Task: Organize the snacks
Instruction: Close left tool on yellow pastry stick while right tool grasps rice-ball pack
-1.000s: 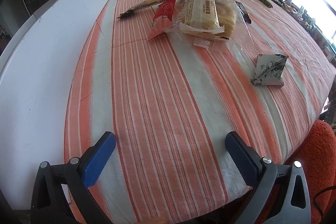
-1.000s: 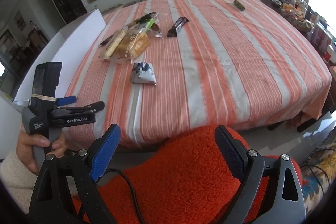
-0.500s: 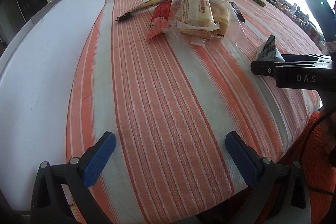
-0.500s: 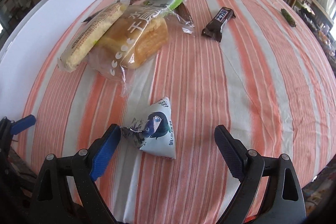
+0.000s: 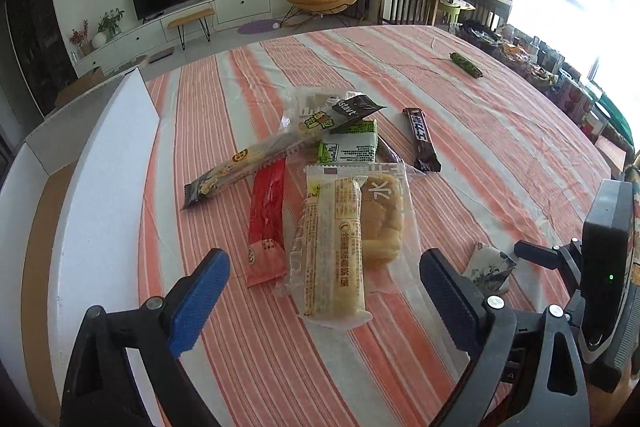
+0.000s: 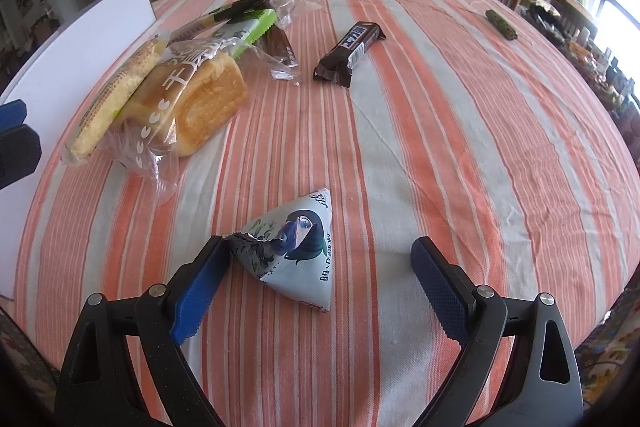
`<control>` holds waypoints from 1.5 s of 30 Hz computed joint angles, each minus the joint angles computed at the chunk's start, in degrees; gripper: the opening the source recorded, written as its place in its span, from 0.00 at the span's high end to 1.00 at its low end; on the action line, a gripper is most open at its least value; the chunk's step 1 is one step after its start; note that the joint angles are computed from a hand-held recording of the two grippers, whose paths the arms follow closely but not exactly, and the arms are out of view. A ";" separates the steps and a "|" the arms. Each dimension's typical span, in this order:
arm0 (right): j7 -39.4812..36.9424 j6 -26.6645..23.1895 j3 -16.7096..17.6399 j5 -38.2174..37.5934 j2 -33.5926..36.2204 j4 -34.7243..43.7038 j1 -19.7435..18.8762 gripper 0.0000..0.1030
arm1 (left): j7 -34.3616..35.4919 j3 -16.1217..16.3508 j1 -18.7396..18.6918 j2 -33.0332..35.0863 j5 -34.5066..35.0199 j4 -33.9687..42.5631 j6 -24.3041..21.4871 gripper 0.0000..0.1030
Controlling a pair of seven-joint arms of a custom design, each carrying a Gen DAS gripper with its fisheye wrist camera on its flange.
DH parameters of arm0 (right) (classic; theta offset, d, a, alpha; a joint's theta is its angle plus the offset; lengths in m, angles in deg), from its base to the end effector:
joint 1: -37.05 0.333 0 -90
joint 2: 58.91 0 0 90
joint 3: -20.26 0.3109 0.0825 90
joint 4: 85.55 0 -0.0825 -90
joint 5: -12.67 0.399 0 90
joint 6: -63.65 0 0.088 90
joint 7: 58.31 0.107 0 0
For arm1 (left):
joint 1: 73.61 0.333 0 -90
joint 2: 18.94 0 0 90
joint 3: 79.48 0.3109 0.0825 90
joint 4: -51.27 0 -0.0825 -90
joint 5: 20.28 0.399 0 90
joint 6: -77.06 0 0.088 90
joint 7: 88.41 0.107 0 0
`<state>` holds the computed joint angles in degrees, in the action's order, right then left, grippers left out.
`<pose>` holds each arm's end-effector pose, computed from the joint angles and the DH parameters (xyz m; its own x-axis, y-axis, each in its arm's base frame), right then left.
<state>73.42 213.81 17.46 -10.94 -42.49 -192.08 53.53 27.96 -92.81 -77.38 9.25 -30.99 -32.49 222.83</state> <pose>0.6510 0.1704 0.4037 -0.1733 -0.9849 -0.0005 -0.8385 0.1478 -0.5245 0.7285 -0.1857 0.4628 -0.5479 -0.8364 0.0136 -0.6730 0.4311 -0.6011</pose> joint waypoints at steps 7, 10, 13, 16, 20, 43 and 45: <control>0.18 0.10 -0.02 -0.08 -0.11 -0.17 0.08 0.08 | 1.22 -1.80 1.13 3.49 -2.39 3.25 -2.08 0.72; 0.16 0.13 -0.01 -0.04 -0.25 -0.32 0.03 0.08 | 4.42 -2.95 3.43 -0.97 -6.03 -3.54 0.55 0.72; 0.15 0.09 0.01 -0.03 -0.25 -0.27 0.01 0.08 | 7.99 -3.08 5.36 -6.44 -9.65 -11.28 2.10 0.72; 0.21 0.20 0.01 -0.05 -0.29 -0.39 0.01 0.08 | 9.50 -1.47 5.59 -10.49 -10.98 -17.38 2.26 0.72; 0.21 0.09 0.02 0.07 -0.22 -0.20 -0.03 0.08 | 10.23 0.57 4.46 -13.42 -10.18 -23.96 5.65 0.70; -17.50 8.90 6.25 24.51 -5.28 -8.21 -7.75 0.09 | 11.84 1.23 4.82 -14.77 -8.02 -27.33 4.86 0.23; -21.94 7.74 6.51 28.24 -6.04 -8.63 -8.05 0.10 | 14.00 0.67 4.75 -15.32 -10.07 -28.30 6.12 0.40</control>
